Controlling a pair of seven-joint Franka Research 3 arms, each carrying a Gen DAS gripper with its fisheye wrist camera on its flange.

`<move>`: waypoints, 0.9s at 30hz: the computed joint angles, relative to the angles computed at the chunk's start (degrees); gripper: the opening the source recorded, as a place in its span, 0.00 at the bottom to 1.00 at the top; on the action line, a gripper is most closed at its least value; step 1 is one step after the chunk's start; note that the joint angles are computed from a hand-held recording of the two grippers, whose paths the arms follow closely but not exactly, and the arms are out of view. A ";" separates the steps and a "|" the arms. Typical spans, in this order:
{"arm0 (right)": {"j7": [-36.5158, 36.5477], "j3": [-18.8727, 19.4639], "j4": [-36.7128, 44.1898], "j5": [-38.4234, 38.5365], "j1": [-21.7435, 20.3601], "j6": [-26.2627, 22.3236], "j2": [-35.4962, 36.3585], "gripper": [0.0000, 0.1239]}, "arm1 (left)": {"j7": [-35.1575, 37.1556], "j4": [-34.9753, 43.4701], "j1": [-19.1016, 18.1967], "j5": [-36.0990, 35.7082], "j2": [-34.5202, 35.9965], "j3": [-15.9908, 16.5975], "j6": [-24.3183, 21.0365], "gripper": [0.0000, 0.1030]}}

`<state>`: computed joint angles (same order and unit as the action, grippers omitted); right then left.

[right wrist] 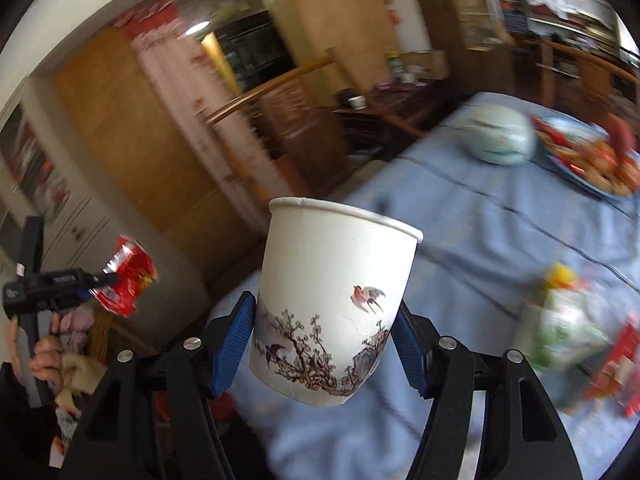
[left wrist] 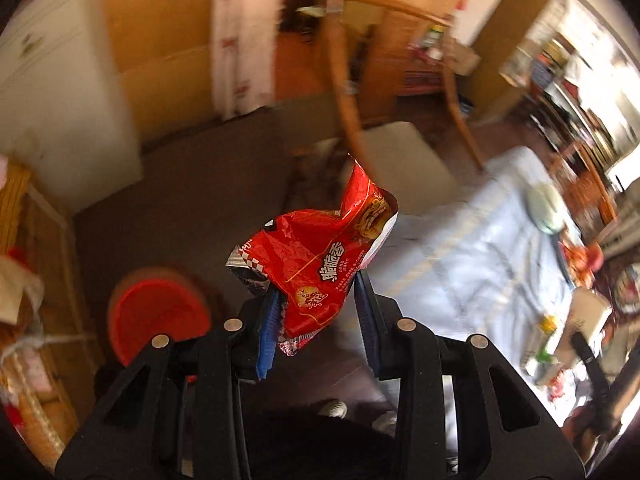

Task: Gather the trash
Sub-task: 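Carry the wrapper and cup to the red wastebasket and release both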

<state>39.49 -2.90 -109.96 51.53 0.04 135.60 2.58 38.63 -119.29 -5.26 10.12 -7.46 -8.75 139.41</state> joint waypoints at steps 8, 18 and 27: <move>5.47 6.32 7.76 -7.74 8.41 -5.37 5.12 0.53 | 2.79 -21.44 5.30 -7.74 -12.28 6.94 1.18 0.35; 10.95 10.86 21.62 -19.11 17.63 -12.00 16.92 0.53 | 7.98 -30.76 7.96 -19.86 -8.10 10.80 6.87 0.56; 12.22 12.48 31.27 -27.03 22.59 -22.54 25.39 0.53 | 2.66 -32.49 14.93 -12.20 -16.23 9.46 0.26 0.76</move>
